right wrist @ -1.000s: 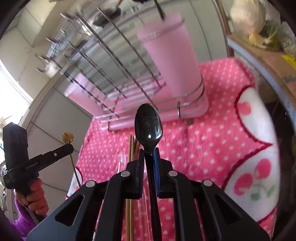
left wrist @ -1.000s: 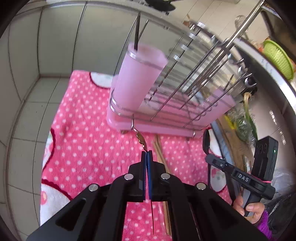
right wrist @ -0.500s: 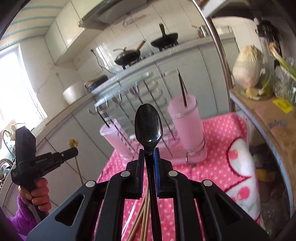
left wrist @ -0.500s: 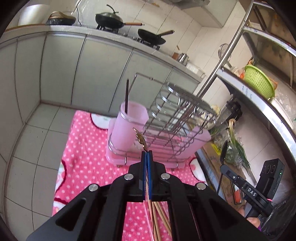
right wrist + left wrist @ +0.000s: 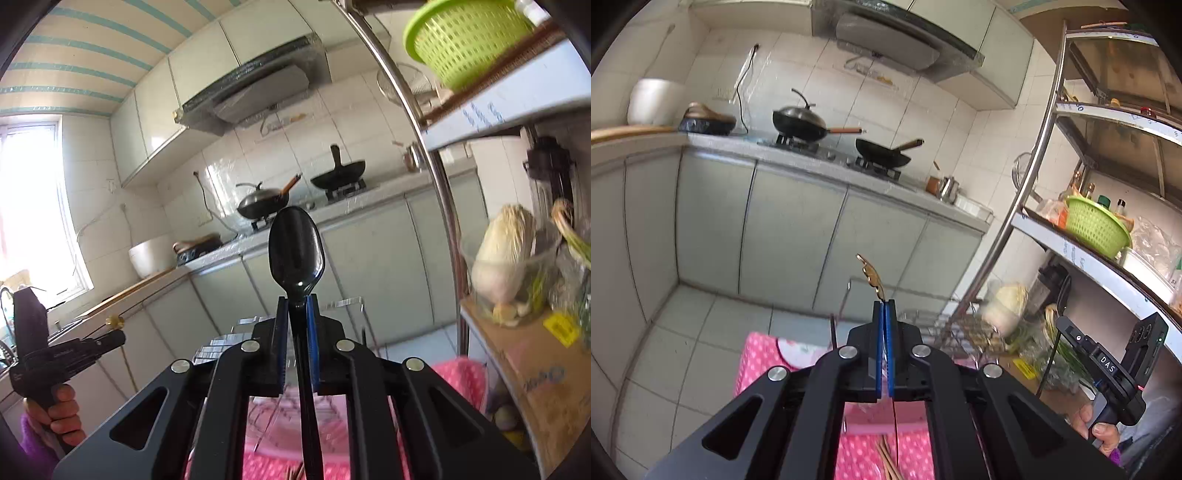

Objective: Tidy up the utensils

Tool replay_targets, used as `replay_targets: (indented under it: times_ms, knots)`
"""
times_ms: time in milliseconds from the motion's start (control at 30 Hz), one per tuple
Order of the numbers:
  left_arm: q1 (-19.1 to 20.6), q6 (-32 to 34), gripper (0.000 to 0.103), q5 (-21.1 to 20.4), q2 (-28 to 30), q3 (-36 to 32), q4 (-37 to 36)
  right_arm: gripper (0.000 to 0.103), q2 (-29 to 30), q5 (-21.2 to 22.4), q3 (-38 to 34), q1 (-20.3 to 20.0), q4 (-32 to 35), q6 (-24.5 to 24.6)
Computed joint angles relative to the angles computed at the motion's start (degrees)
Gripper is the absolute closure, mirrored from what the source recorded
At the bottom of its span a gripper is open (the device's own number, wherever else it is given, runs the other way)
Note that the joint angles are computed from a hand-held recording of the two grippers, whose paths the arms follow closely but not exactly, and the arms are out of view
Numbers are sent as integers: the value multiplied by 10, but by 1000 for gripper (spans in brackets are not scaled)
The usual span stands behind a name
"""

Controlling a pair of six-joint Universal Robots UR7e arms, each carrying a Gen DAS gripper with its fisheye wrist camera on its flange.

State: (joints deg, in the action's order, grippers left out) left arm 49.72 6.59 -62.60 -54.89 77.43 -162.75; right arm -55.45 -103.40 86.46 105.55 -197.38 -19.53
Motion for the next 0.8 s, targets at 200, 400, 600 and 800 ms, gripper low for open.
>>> replay_targets:
  times_ms: [200, 400, 600, 800]
  knots:
    - [3, 40, 102, 7, 54, -81, -25, 93, 54, 11, -91, -6, -24, -46]
    - [13, 85, 102, 30, 110, -137, -64, 93, 99, 20, -157, -23, -32, -69]
    - [26, 117, 102, 48, 146, -151, -80, 93, 122, 28, -169, -40, -48, -75]
    - [38, 90, 102, 44, 130, -100, -83, 93, 108, 22, -118, -51, -69, -50]
